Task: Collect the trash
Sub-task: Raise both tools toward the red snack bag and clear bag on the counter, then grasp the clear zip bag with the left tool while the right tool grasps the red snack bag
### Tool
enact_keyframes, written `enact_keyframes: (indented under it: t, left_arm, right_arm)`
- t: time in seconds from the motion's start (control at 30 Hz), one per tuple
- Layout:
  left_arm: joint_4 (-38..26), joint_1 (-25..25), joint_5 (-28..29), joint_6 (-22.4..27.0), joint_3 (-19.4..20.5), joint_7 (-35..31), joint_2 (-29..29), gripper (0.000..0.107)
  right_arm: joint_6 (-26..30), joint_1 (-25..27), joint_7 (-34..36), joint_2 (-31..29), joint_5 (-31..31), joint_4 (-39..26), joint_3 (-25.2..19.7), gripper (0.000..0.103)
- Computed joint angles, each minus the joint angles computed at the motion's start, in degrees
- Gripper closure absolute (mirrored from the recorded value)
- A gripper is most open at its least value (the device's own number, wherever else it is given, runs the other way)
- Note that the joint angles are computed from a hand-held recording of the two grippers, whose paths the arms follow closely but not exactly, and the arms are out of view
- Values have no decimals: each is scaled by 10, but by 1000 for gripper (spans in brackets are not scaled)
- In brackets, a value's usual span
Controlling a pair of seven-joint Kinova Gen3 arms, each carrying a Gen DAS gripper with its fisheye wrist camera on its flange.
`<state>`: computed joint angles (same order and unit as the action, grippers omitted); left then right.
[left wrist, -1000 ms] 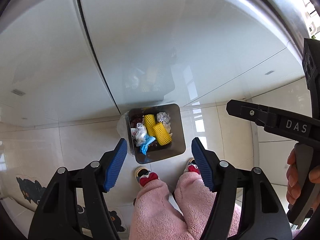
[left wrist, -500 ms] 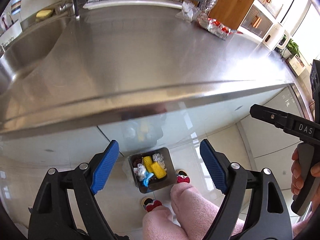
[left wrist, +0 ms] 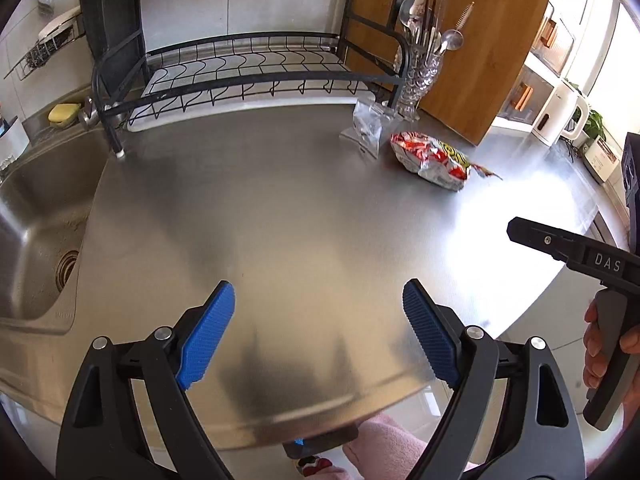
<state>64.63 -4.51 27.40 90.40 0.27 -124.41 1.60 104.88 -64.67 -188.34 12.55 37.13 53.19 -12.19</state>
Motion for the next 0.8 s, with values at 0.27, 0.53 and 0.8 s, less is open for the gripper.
enact_keyframes:
  t: [0.27, 0.53, 0.8]
  left_arm:
    - [-119, 78, -59, -27, 54, 135, 87, 26]
    - [-251, 151, -120, -7, 76, 216, 184, 26]
    - [-362, 200, -156, 43, 77, 253, 271, 26]
  right_arm:
    - [-59, 109, 136, -30, -34, 29, 10, 12]
    - [-133, 204, 260, -56, -81, 82, 12, 12]
    - [-231, 282, 349, -75, -166, 138, 11, 12]
